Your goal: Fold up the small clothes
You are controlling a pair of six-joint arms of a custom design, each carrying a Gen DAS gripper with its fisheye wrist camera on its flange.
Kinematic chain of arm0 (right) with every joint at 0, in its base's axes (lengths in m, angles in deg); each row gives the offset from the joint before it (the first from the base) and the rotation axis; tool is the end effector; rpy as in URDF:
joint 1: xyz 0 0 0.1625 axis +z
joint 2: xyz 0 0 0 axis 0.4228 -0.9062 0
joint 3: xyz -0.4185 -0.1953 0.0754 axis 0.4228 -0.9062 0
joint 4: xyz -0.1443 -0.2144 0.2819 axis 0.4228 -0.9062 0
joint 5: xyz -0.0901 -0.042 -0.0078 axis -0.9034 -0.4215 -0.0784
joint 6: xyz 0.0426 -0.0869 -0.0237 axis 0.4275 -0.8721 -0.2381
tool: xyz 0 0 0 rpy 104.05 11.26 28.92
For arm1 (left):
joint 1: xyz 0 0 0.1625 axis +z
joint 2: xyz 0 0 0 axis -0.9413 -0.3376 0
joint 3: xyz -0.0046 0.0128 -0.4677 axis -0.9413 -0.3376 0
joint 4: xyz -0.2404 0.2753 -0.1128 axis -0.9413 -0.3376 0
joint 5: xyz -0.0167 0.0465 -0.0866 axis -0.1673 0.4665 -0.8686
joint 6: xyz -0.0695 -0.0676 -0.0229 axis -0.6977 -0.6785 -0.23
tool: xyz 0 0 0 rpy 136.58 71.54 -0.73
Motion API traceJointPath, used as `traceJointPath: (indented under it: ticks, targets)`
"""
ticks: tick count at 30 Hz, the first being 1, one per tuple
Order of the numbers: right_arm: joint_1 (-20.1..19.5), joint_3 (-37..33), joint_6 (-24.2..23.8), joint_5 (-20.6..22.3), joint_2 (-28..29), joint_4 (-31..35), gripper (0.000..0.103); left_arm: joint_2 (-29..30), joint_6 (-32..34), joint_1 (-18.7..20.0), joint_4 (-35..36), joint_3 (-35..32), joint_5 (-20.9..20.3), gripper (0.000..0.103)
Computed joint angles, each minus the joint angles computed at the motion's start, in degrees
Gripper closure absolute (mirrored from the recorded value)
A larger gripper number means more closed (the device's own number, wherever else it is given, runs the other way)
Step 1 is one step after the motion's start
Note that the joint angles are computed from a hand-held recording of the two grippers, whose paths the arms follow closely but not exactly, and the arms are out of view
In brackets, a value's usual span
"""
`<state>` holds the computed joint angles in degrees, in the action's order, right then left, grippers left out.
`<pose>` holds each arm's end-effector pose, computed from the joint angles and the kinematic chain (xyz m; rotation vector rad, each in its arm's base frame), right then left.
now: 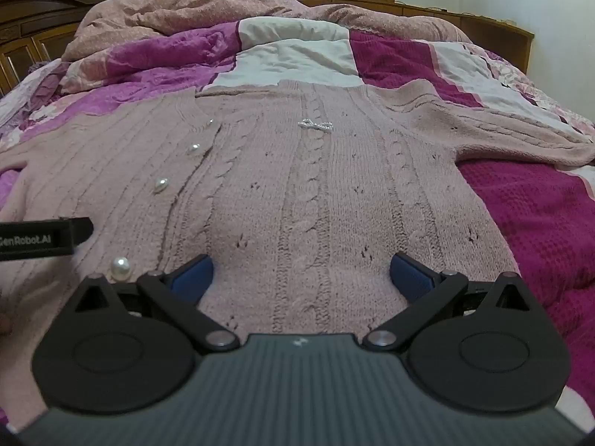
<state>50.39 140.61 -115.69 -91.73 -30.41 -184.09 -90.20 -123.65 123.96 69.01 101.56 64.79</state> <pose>-0.0665 -0.6783 0.2157 0.3023 -2.0824 1.1422 -0.2668 -0.7224 -0.1096 0.4329 2.2022 -1.0489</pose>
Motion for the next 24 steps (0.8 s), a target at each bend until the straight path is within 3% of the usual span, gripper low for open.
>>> traceJointPath:
  ticks: [24]
  targets:
    - [0.3, -0.2, -0.4, -0.8, 0.2, 0.0, 0.0, 0.1, 2.5, 0.0, -1.7, 0.3, -0.8, 0.0]
